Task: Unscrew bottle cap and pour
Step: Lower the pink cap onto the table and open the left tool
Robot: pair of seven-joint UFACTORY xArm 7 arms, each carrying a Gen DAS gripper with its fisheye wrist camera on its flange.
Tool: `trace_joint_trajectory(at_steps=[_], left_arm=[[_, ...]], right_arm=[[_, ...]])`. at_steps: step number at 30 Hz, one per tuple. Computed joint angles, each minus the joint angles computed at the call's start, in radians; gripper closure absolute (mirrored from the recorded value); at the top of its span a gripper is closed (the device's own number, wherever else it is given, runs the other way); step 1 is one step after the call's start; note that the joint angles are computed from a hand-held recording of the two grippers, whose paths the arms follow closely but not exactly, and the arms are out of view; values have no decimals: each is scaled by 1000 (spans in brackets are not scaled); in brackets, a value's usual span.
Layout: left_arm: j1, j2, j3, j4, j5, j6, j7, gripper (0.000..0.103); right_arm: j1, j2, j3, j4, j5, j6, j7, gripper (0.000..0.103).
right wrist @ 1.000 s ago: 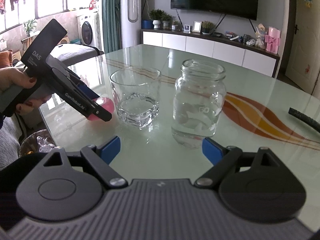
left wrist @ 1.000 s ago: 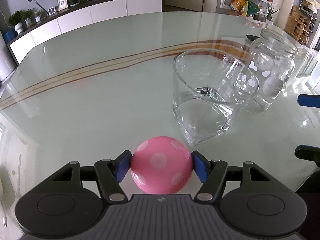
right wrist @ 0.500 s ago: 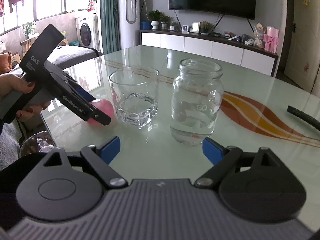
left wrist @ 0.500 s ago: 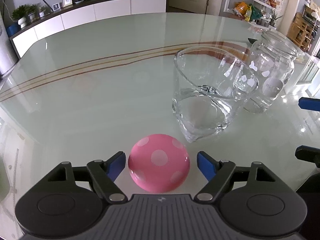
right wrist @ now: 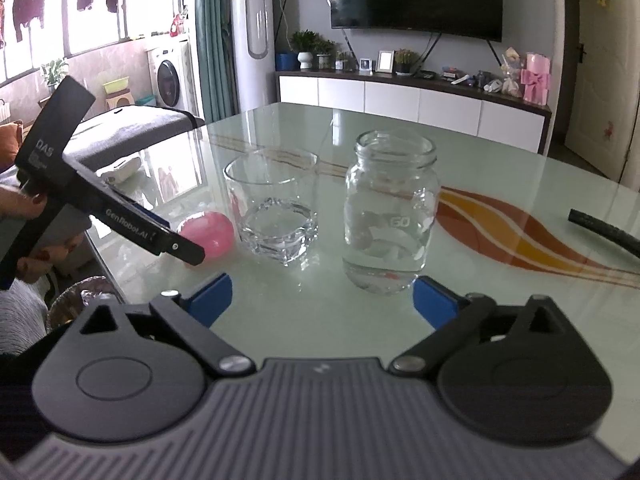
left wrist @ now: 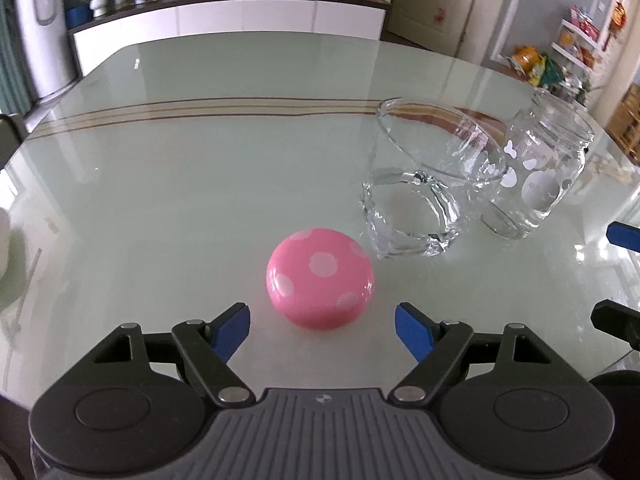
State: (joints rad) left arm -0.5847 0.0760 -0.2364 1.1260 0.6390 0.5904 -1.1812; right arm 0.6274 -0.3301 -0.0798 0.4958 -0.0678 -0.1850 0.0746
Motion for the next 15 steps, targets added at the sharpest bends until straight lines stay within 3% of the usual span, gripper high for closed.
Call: trace_joint_trajectory(at_steps=[10, 15], left_arm=[[-45, -29, -37, -12, 112, 54, -211, 20], [-75, -11, -54, 29, 178, 143, -275, 20]], right_arm=[[-79, -52, 125, -27, 41, 30, 51, 0], [-142, -77, 211, -43, 61, 41, 101, 0]])
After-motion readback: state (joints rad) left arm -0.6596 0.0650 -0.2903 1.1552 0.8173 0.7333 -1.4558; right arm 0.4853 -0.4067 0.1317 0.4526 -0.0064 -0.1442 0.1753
